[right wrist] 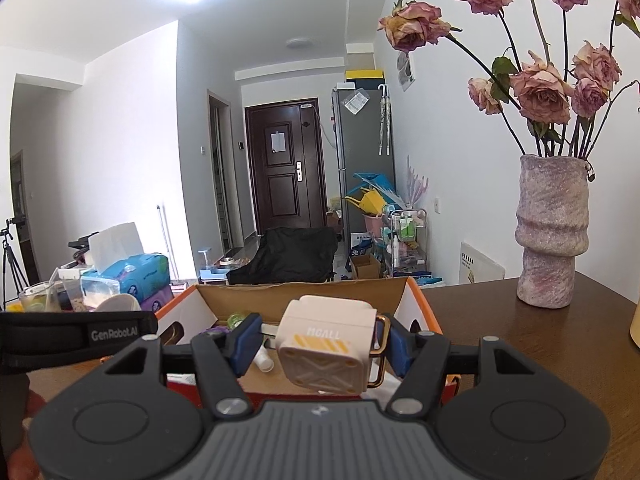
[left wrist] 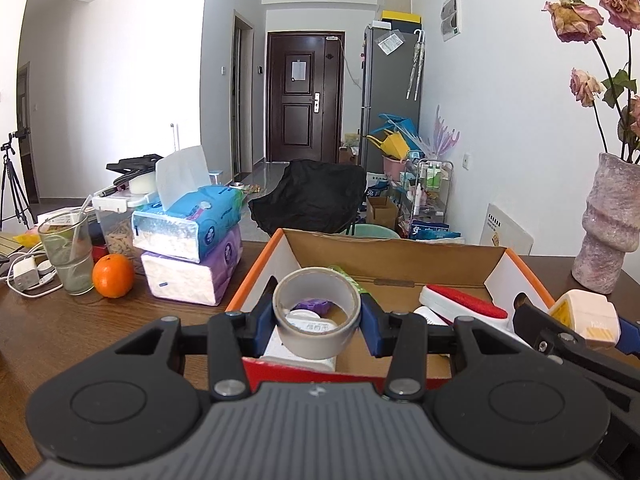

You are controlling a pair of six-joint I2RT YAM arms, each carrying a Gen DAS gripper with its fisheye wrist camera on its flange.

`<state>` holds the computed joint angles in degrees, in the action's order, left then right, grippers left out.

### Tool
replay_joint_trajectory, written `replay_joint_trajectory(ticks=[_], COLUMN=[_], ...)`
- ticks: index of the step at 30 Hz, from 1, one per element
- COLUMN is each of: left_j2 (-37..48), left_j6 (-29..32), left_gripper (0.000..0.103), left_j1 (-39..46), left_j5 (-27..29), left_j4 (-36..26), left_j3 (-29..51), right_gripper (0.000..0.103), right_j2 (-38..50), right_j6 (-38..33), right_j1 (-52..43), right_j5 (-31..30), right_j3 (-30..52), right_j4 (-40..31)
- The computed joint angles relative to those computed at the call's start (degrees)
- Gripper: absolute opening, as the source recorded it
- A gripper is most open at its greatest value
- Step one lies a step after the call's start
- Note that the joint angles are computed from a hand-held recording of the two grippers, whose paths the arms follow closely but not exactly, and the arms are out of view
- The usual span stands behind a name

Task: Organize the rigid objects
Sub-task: 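Carry the held tape roll and plug adapter over the box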

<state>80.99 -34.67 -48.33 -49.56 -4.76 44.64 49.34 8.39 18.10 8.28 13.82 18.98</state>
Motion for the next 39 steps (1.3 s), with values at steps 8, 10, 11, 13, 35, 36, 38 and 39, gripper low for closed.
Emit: replay_joint_trajectory(ticks=[8,10,11,13,35,36,38,39], left_j2=[5.7,7.3,8.0,9.4,18.3,18.4,18.3,18.3], left_j6=[4.6,5.7,6.1,7.1,11.5,11.6,11.7,11.6], left_gripper=[0.045,0.045,0.045,0.045,0.045,0.045,0.046,0.046], left_j1=[3.1,3.9,4.4,5.2,13.7,13.7,13.7,13.6], left_j5=[2.0,2.6,2.9,3.4,9.9,10.0,10.1,10.0], left_j4=[5.0,5.9,6.3,7.0,9.3,9.3,9.6,9.4], left_j3=[3.8,5.0,5.5,6.5,13.6,13.6,13.4,13.5], right_gripper=[0.062,0.062,0.062,0.062,0.062,0.062,0.062,0.062], right_j2=[11.6,14.6,15.9,18.7,36.4,36.5,36.5,36.5], right_j6=[-1.6,-2.0,-2.1,-2.4,-2.3,-2.4,-2.8,-2.9], right_j1=[-2.4,-2.8,-2.9,-3.0,-2.5,-2.6,-2.6,-2.6], right_j5=[-1.9,-2.1,-2.3,-2.4,0.6,0.5,0.4,0.4], right_j3=[3.1,4.2,4.8,6.0,18.4,18.6,18.6,18.7], right_j4=[8.6,10.4,11.1,12.5,13.5,13.3,13.1,12.9])
